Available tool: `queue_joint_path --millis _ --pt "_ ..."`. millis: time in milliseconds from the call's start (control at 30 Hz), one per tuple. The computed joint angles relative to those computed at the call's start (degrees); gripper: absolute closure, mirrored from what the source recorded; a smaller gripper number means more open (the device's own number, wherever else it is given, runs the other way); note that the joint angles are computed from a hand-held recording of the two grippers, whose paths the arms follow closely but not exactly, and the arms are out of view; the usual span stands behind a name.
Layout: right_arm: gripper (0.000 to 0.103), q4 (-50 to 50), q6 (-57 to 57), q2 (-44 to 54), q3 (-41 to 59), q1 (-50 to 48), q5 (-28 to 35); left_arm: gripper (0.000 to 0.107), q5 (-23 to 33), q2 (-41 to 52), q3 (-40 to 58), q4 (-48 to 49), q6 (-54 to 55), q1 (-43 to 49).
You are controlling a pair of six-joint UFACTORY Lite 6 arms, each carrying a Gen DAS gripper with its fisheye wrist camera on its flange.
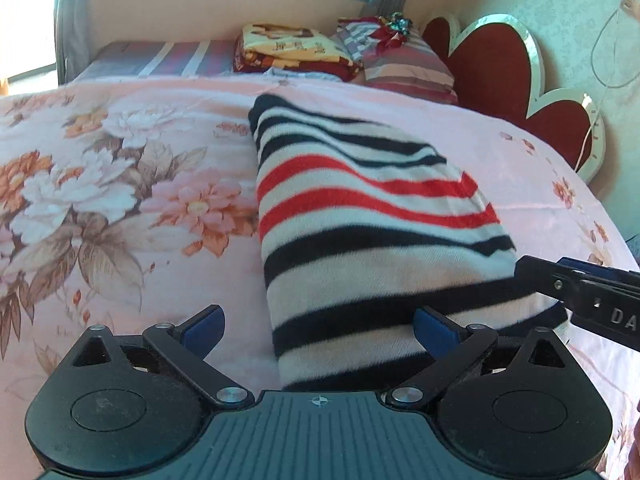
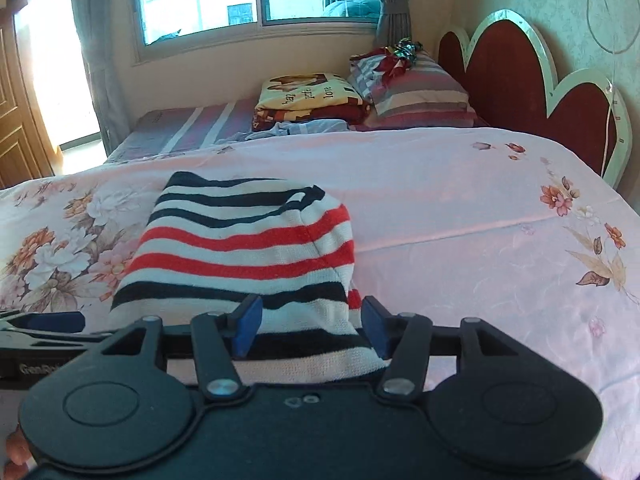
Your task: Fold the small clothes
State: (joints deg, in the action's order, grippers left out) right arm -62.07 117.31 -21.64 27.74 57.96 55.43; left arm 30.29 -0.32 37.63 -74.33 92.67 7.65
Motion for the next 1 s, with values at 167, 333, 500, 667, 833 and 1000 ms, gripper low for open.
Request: queue_joint_path --millis 167,333,500,667,833,1000 --pt "0.050 -1.6 4.8 2.2 -4.6 1.4 -5.8 0.007 -2.1 2.0 -4.1 -9.1 9.2 -0.2" --pt "0.044 -6.5 6.4 3.1 -7.7 -0.5 -10.8 0.007 -4.4 0.9 -3.8 -7.0 4.8 -2.1" --pt "0.044 -2.9 -2.3 -8.0 -11.4 -0.2 -10.5 0.007 -4.6 -3.1 -4.1 -3.6 -2.0 -2.8" --pt "0.043 -2.7 -11.1 -16.2 -12.0 -6.3 -11.3 0.007 -7.0 -4.1 -0.9 -4.4 -6.1 -6.6" --pt "0.040 -7.4 -13.3 -13.5 -10.4 -20.7 -23.6 0.007 -11.8 1.7 4.6 -7.5 -6.3 -11.6" --pt "0.044 -20.2 -1.2 -5.3 -10.9 -26.3 -30.9 0.005 -12.3 4.7 5.3 -13.8 -1.1 -12.7"
